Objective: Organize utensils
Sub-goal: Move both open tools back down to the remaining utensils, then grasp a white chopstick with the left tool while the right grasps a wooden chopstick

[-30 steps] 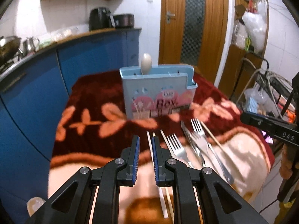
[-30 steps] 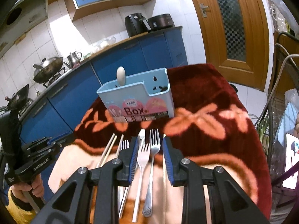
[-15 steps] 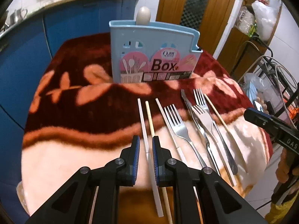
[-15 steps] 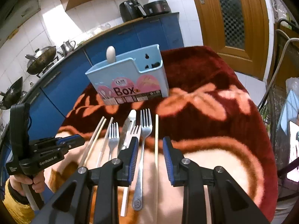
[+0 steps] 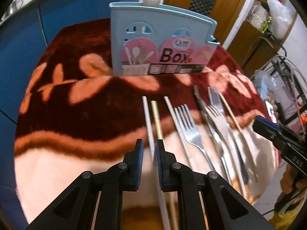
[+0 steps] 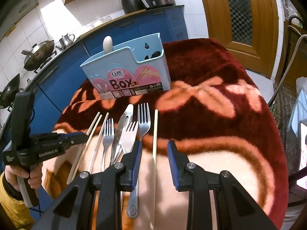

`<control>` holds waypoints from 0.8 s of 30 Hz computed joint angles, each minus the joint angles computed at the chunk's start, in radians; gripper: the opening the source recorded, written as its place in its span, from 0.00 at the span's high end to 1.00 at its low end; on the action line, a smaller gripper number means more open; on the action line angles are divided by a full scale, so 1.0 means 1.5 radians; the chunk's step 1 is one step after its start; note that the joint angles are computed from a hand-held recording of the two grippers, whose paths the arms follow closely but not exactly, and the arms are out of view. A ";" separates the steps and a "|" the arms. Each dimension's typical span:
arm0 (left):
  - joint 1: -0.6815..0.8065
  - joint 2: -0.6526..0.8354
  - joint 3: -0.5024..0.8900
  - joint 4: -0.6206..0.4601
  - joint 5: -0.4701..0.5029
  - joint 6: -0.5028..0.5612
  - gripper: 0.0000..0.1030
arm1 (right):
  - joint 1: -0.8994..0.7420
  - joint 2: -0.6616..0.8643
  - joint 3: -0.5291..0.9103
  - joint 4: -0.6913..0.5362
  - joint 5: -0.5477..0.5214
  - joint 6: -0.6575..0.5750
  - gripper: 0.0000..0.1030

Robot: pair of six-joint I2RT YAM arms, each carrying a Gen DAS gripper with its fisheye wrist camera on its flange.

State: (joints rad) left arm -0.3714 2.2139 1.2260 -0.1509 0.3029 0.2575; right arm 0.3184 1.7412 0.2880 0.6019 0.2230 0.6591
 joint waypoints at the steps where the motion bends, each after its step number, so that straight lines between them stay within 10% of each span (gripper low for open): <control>1: 0.000 0.012 0.021 -0.021 0.002 0.003 0.86 | -0.003 0.005 0.004 -0.003 -0.004 -0.003 0.70; 24: -0.005 0.073 0.155 -0.173 -0.008 0.027 0.87 | -0.063 0.075 0.193 -0.279 -0.098 -0.095 0.70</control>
